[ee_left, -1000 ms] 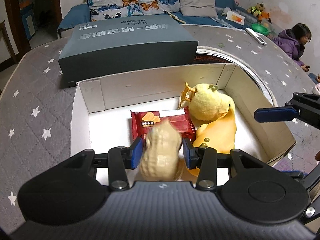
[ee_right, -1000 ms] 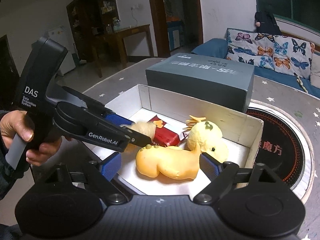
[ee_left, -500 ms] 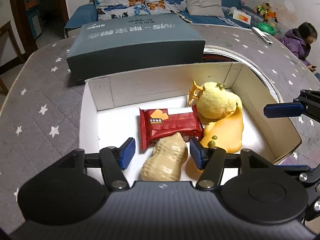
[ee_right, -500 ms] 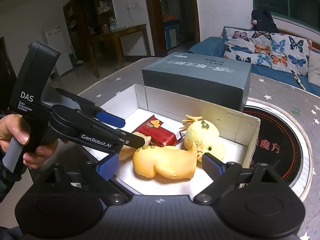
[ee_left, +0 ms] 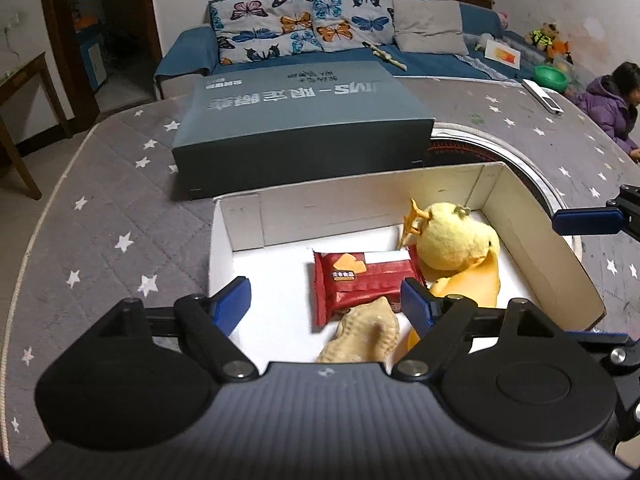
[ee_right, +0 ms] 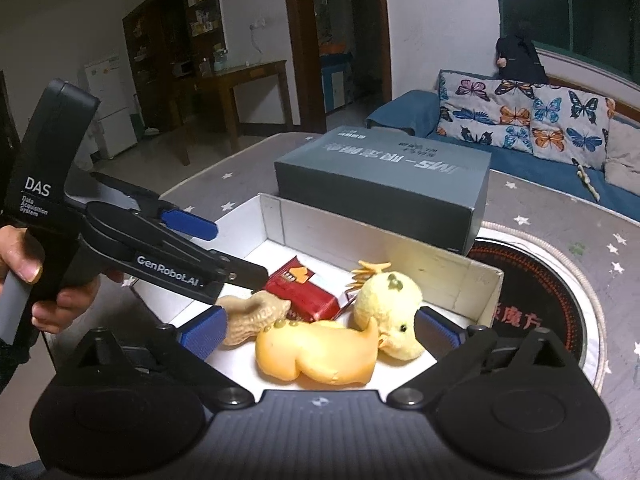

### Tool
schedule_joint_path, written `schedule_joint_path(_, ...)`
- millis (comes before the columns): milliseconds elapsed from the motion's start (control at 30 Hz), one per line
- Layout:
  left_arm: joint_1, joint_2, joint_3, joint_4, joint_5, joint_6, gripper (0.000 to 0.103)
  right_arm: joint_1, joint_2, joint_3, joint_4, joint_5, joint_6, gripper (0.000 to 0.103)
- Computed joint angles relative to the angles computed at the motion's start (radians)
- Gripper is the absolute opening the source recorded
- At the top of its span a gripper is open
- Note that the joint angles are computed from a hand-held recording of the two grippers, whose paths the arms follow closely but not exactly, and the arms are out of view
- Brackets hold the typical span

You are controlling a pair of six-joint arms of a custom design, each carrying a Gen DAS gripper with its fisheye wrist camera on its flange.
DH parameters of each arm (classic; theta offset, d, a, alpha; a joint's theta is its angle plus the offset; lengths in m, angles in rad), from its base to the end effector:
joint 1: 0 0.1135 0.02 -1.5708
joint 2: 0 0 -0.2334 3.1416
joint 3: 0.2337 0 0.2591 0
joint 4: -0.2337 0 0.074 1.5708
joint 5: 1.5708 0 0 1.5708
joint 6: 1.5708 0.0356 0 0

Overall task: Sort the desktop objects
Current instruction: 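Move both grippers to the sides of the dark grey printed box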

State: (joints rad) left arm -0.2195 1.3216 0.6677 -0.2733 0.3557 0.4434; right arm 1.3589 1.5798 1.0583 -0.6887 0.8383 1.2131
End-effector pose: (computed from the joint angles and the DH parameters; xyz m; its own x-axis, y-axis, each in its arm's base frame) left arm 0.2544 -0.0695 0.1481 -0.5302 0.5303 -0.6616 0.7036 0.7106 0.0058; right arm 0.0900 0.2927 0.1818 -0.6296 0.0517 -0.7752 -0.0252 0.9959 0.0869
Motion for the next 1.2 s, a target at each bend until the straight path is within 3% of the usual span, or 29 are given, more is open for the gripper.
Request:
schedule_joint_path(100, -0.005, 0.006, 0.014, -0.003, -0.014, -0.011, 0.084, -0.013, -0.008, 0.005, -0.018, 0.000, 0.000, 0.101)
schedule_joint_path(167, -0.008, 0.005, 0.019, 0.002, -0.026, -0.023, 0.094, -0.023, -0.014, 0.008, -0.034, 0.002, 0.001, 0.102)
schedule_joint_path(367, -0.011, 0.012, 0.057, 0.001, -0.041, -0.046, 0.100, -0.063, -0.035, 0.004, -0.042, -0.002, -0.025, 0.103)
schedule_joint_path(833, -0.012, 0.163, 0.223, 0.003, -0.093, -0.082, 0.100, -0.186, -0.070, 0.005, -0.039, -0.023, -0.136, 0.103)
schedule_joint_path(1200, -0.006, 0.377, 0.468, -0.017, -0.144, -0.137, 0.100, -0.355, -0.086, 0.003, 0.031, -0.074, -0.278, 0.103)
